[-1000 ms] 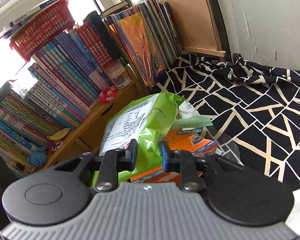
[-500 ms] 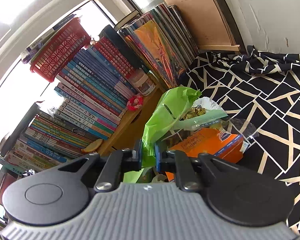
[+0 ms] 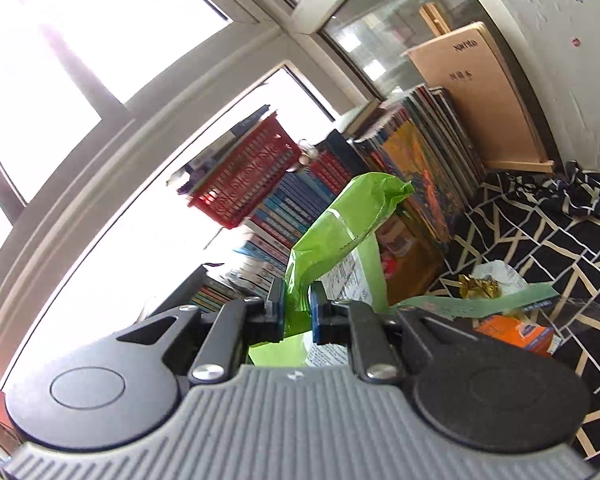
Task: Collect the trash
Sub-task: 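Lift the green parcel bag into the trash bin and release it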
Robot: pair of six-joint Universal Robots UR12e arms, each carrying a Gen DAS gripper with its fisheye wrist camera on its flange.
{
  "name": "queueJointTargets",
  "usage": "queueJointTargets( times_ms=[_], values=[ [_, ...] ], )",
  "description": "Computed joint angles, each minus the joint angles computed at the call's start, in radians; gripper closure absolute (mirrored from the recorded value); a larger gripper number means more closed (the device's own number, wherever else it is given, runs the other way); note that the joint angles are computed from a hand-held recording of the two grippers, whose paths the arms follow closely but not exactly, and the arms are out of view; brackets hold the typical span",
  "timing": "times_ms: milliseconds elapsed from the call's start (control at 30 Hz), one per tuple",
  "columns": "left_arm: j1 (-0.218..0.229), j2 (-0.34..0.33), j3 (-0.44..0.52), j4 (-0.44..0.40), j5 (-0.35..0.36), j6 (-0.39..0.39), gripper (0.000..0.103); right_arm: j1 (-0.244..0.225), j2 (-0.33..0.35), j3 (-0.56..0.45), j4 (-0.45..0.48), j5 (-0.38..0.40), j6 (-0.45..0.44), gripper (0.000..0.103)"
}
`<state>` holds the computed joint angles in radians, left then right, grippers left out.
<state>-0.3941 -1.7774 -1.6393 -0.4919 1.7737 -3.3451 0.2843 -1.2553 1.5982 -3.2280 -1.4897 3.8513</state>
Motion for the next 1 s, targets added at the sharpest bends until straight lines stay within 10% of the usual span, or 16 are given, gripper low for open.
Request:
queueJointTargets(
  times_ms=[733,1000],
  values=[
    [0.007,0.005,-0.007,-0.005,-0.026,-0.021,0.047,0.034,0.045,-0.216,-0.154,0.487,-0.005,0.087],
    [0.009,0.011,-0.016,0.013,-0.032,-0.017,0.047,0.043,0.081,-0.279,-0.035,0.637,0.011,0.086]
  ],
)
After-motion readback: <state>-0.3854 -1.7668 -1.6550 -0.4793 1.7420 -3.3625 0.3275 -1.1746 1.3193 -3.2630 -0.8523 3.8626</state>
